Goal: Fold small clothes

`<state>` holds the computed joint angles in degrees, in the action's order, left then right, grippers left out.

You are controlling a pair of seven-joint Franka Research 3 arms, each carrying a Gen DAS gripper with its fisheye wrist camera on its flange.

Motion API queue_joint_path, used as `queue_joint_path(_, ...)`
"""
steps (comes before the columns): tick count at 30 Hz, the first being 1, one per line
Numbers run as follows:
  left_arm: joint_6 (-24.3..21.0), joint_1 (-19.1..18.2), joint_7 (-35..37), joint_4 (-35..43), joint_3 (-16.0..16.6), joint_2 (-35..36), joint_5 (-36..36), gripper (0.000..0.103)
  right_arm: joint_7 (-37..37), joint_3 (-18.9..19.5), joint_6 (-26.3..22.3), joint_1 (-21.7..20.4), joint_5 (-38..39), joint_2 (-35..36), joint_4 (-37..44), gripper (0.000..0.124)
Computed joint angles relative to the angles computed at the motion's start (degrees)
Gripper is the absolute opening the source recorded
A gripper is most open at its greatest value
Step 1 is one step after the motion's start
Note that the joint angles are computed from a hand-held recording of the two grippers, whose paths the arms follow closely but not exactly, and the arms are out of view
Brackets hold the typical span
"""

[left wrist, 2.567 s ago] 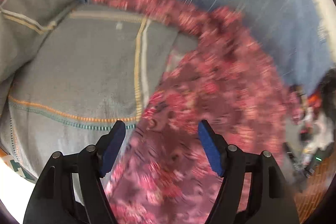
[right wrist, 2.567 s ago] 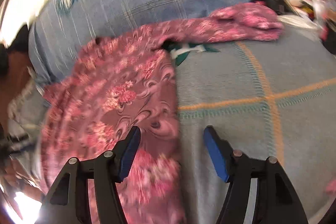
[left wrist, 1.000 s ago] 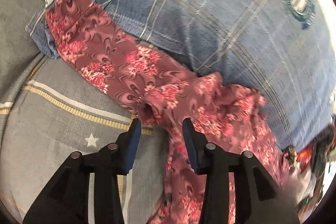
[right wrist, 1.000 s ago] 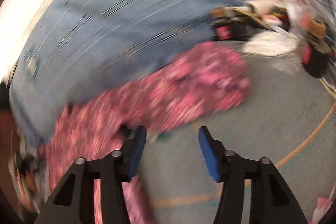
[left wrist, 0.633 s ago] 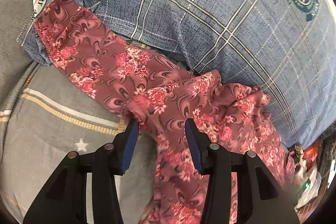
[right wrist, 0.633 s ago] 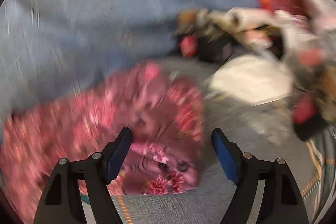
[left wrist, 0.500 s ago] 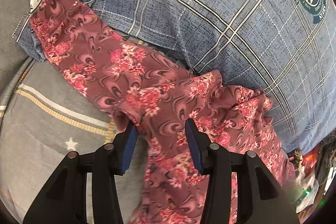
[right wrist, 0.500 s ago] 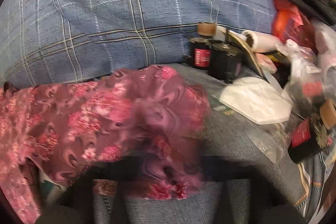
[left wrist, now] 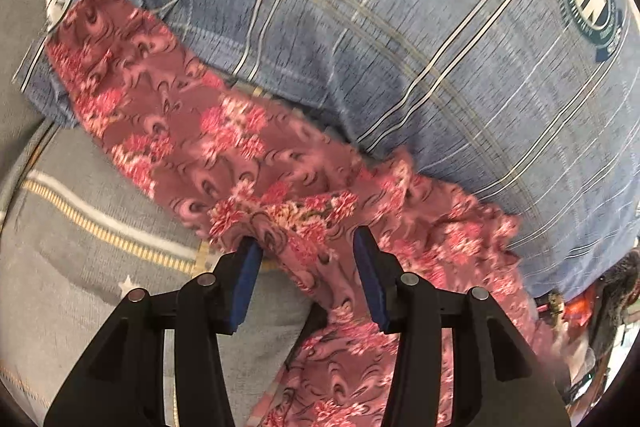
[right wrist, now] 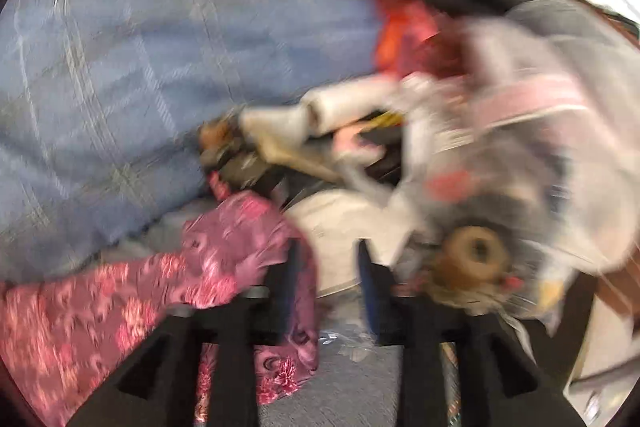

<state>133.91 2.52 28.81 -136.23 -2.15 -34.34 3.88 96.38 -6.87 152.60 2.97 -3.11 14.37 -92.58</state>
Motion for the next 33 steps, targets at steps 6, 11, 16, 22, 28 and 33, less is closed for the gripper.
queue_joint_path(6,6.89,0.16,-0.53,-0.43,1.47,1.23,-2.66,0.048,-34.35,12.69,-11.9,-3.4,29.88,-1.81,1.98,0.061)
queue_joint_path(11,5.07,1.65,0.11,-0.87,0.46,0.84,0.55,0.051,-38.07,14.57,-20.17,3.25,33.79,1.35,4.45,0.066)
queue_joint_path(16,13.87,0.24,1.86,-12.33,6.39,-9.54,-6.42,0.05,-40.18,14.64,-21.28,9.64,33.04,1.82,1.43,0.066)
queue_joint_path(22,11.32,5.59,0.97,-17.62,6.86,-17.73,-4.74,0.072,-41.04,13.0,-11.93,14.96,23.54,-2.17,-9.32,0.087)
queue_joint_path(28,14.53,7.65,-1.32,-17.89,6.98,-10.63,-6.86,0.073,-38.65,12.58,-11.9,15.33,21.58,-0.7,-8.09,0.1)
queue_joint_path(33,11.3,11.7,-2.35,-11.51,2.16,-4.17,0.68,0.003,-39.1,12.58,-11.12,15.15,21.44,-0.03,-7.59,0.101)
